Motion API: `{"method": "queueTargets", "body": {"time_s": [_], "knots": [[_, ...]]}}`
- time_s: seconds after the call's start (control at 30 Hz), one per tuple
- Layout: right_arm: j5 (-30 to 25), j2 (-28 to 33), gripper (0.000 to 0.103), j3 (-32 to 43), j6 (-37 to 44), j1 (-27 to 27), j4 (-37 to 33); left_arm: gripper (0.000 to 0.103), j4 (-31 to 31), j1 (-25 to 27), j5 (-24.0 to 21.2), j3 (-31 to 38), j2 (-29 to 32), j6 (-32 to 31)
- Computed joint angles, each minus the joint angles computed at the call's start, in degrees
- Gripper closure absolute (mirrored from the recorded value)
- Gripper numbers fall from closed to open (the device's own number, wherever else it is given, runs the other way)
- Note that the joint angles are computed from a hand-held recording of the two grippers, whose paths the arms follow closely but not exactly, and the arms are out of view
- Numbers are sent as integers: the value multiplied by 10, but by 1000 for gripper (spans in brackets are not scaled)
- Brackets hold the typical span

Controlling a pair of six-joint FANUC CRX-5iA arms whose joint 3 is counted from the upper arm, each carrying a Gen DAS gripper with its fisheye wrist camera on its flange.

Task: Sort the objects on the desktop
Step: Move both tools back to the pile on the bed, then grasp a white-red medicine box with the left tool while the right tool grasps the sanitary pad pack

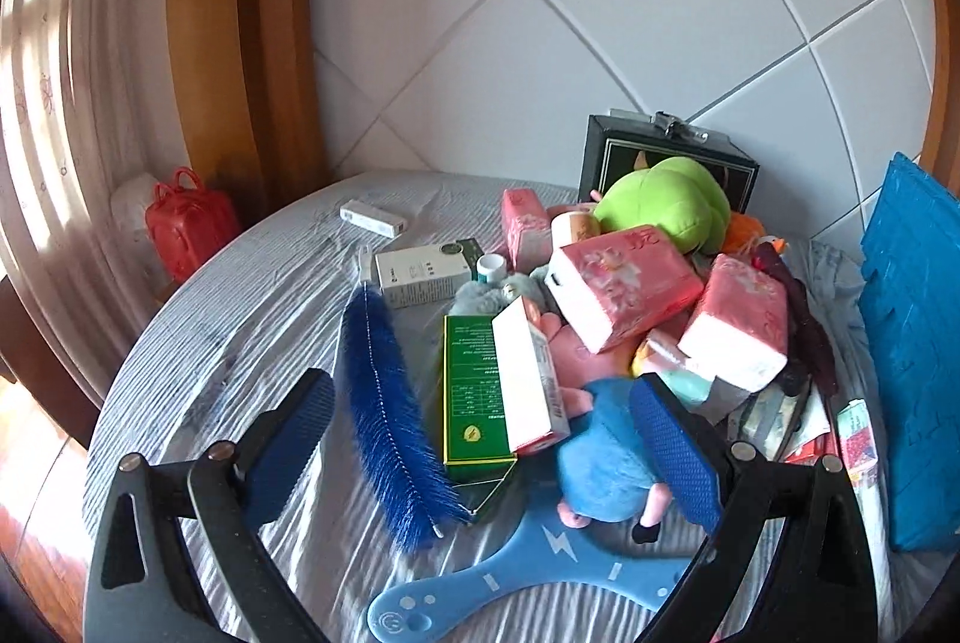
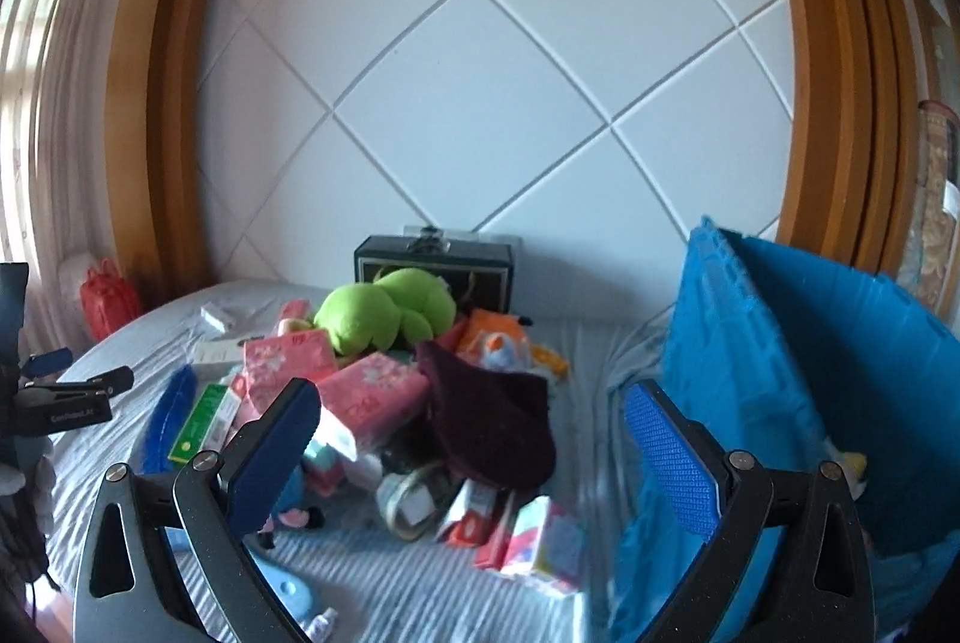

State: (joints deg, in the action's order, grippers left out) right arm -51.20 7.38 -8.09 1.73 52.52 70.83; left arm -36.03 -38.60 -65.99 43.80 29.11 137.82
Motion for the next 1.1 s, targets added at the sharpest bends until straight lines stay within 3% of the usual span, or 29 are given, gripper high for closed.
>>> {"method": "queueTargets", "body": {"time_s": [0.17, 0.33, 0.43, 0.6, 0.7, 0.9, 1.0, 1.1], "knots": [[25, 43, 0, 13, -9, -15, -60, 3, 54, 35, 24, 6, 31, -37], [8, 82, 0, 38, 10, -32, -129, 3, 117, 66, 30, 55, 87, -86], [-8, 110, 0, 69, 50, -45, -198, 5, 148, 78, 13, 104, 131, -122], [-24, 139, 0, 93, 47, -63, -241, 21, 191, 91, -36, 214, 215, -178], [-30, 152, 0, 108, 52, -76, -277, 21, 199, 95, -70, 278, 260, -187], [-63, 175, 0, 134, 41, -96, -328, 21, 204, 102, -69, 321, 292, -201], [-61, 177, 0, 133, 30, -110, -353, 24, 223, 110, -57, 313, 291, -202], [-46, 174, 0, 133, 32, -125, -394, 45, 257, 118, 0, 231, 252, -217]]}}
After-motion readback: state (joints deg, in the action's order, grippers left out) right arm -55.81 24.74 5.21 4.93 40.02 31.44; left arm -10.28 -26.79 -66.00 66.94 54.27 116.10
